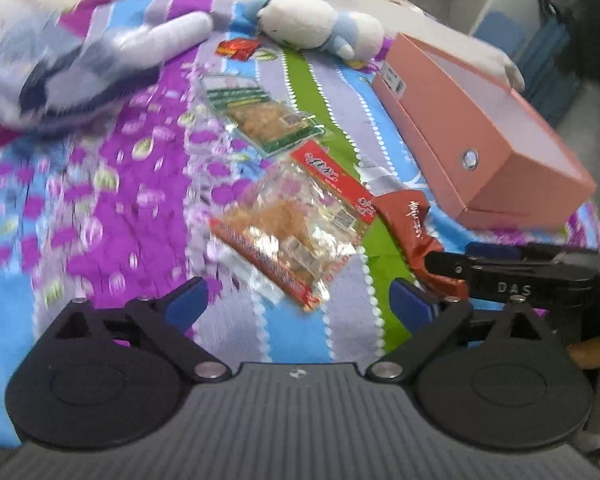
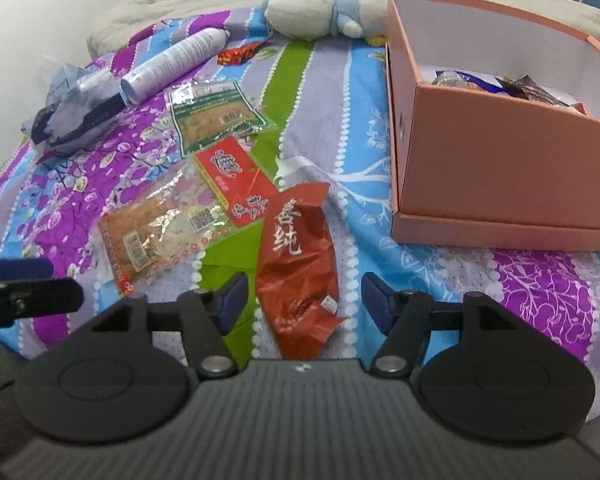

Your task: Organize snacks

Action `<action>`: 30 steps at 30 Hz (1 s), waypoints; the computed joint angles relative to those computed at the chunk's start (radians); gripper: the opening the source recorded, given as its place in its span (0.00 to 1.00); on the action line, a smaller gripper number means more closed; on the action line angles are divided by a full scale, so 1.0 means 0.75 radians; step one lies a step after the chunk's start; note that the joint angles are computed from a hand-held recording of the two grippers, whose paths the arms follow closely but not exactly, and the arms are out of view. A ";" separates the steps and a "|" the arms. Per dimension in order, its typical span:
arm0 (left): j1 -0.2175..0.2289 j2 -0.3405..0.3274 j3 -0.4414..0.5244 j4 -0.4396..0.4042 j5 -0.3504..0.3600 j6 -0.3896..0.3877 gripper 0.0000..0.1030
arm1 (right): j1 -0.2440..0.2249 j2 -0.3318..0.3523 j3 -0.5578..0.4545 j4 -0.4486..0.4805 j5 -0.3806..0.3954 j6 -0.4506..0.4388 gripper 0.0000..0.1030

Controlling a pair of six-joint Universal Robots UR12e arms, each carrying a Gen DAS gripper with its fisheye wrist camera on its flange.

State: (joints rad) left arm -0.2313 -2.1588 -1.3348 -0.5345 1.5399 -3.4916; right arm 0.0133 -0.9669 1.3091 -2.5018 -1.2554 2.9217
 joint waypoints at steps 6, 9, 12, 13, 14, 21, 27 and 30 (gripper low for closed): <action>-0.006 -0.067 0.135 -0.166 0.037 0.191 0.97 | -0.003 0.015 0.007 -0.052 0.053 -0.032 0.62; -0.014 -0.100 0.189 -0.209 0.060 0.308 0.97 | 0.000 0.028 0.006 -0.058 0.062 -0.047 0.61; -0.019 -0.131 0.240 -0.249 0.083 0.400 0.97 | 0.007 0.036 0.009 -0.066 0.030 -0.060 0.53; -0.019 -0.141 0.258 -0.271 0.082 0.428 0.97 | 0.005 0.033 0.014 -0.076 0.040 -0.058 0.52; -0.019 -0.148 0.271 -0.283 0.082 0.455 0.97 | 0.002 0.031 0.016 -0.079 0.045 -0.047 0.51; -0.005 -0.200 0.352 -0.349 0.057 0.507 0.97 | -0.015 0.017 0.031 -0.087 0.030 -0.004 0.51; 0.000 -0.244 0.423 -0.440 0.023 0.536 0.97 | -0.023 0.009 0.049 -0.092 0.043 -0.007 0.50; 0.001 -0.257 0.437 -0.463 0.021 0.534 0.98 | -0.023 0.011 0.050 -0.096 0.046 -0.010 0.51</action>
State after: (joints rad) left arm -0.2303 -2.3515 -1.0067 -0.8815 1.5553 -3.0910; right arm -0.0042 -0.9590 1.3464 -2.5738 -1.2212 2.9144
